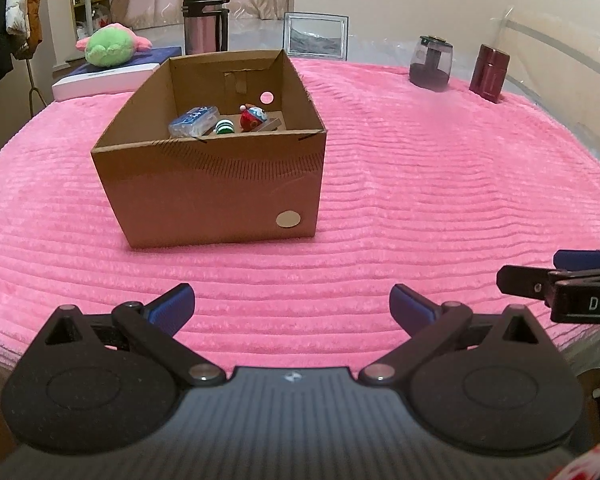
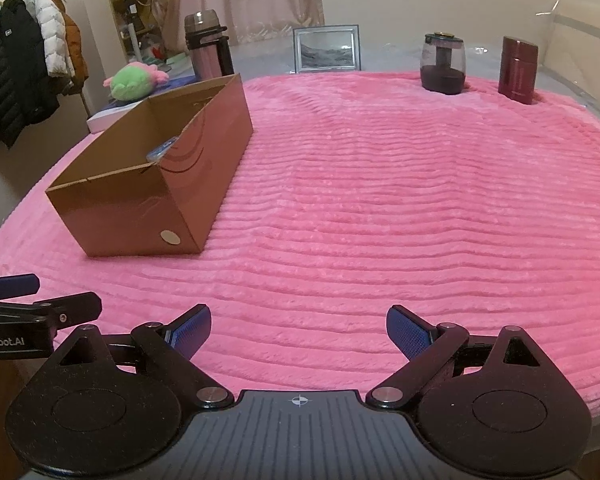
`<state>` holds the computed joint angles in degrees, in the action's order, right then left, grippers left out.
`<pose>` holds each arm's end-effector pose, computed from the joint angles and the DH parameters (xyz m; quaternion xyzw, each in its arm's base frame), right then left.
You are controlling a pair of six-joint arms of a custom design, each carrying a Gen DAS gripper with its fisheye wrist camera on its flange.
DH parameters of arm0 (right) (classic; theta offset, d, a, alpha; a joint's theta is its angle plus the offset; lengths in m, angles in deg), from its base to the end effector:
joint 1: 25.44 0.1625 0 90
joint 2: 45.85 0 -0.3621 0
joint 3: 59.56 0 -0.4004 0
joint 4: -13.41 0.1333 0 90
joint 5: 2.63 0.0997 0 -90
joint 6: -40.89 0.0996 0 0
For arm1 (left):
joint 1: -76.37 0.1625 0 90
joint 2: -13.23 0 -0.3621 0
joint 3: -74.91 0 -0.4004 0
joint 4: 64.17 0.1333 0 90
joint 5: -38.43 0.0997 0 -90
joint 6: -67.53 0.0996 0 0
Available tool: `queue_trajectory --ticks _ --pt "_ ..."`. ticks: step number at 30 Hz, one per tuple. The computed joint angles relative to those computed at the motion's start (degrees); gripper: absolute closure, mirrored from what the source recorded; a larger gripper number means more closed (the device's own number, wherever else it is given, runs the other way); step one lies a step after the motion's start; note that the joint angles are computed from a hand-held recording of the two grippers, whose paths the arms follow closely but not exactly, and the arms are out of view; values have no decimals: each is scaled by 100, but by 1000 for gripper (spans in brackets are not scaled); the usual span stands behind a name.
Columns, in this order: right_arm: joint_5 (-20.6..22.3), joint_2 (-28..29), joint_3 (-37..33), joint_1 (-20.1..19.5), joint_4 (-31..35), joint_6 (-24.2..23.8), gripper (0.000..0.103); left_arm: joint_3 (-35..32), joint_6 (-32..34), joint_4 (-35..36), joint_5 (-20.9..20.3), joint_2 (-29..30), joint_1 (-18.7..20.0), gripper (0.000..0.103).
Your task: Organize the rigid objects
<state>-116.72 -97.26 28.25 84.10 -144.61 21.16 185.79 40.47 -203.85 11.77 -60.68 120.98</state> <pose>0.3150 -0.6105 0.1828 0.2626 -0.9054 0.2661 0.2012 -0.2193 -0.5286 0.2480 0.0774 0.8443 -0.3844 0.3653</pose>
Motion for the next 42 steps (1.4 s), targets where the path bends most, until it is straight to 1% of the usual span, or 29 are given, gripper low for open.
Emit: queue_trajectory --ticks 15,42 --pt "11 62 -27 6 72 -22 11 10 -36 32 47 16 12 1" --pt "-21 104 -35 28 73 -55 11 6 -53 -14 0 30 40 1"
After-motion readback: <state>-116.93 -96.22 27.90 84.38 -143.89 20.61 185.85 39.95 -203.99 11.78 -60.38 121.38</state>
